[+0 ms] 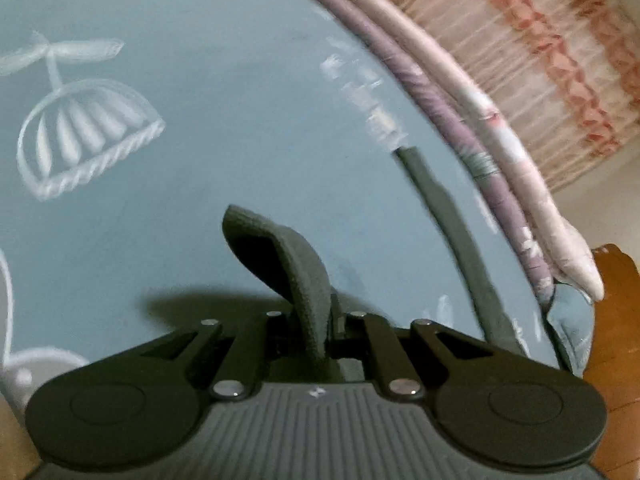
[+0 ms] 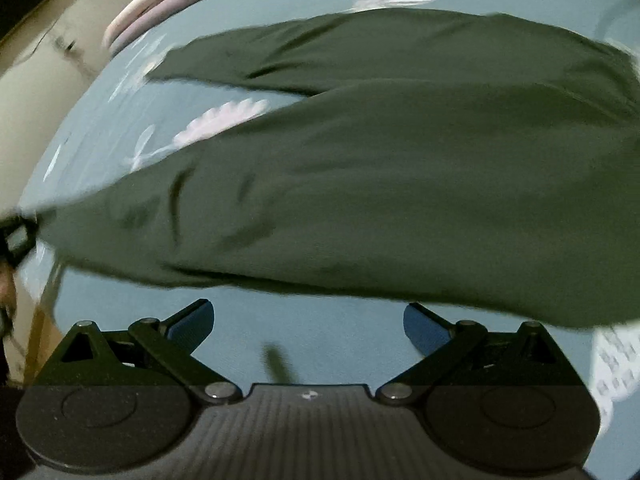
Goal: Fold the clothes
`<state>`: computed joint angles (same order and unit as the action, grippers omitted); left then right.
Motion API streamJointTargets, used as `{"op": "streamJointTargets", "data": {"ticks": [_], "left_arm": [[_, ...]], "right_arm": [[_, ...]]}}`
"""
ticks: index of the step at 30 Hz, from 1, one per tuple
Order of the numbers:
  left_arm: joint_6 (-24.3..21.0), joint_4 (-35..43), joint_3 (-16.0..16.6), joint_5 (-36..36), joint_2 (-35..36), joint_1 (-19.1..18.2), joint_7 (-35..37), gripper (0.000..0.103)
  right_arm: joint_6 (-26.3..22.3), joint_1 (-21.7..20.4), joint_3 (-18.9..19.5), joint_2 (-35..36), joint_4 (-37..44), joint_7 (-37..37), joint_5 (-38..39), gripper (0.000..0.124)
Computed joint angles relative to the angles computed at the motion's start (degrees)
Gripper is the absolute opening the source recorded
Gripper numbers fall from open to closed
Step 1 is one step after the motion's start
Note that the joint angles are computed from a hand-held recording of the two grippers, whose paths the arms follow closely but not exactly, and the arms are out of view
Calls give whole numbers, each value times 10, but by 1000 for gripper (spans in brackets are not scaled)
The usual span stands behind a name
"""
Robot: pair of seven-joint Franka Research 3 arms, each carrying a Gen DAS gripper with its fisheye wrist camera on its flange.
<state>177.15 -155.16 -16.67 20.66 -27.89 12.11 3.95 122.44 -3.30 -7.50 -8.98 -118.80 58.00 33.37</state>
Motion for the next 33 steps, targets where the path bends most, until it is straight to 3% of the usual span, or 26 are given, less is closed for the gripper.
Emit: {"op": "streamJointTargets", "data": {"ticks": [5,12,16,20,22,25,29,33], "left_arm": [[-22,19,4,5,22,-3,4,8],[-85,54,28,16,40,-42,25,9],[-110,67,36,16,45,-57,20,10],[-138,80,52,2,47,-84,32,23],[-175,86,67,-18,37,-111,62,30],[-252,102,79,-46,20,-144,114,48],[-341,129,74,-64,5,-173,168,48],[-381,169,69,-86,16,-211,236,49]], "right_arm": [[41,-30,-25,-17,-30,52,38,86],[95,-61,-59,-23,-74,100,144,56],[106,-64,-51,1,-65,106,161,55],[98,-66,-50,13,-57,113,186,55],[86,-69,-49,10,-54,108,180,55],[48,-77,-58,6,-38,65,168,55],[49,-64,-40,-5,-25,-31,113,55],[-22,-42,-33,19,14,-140,91,55]]}}
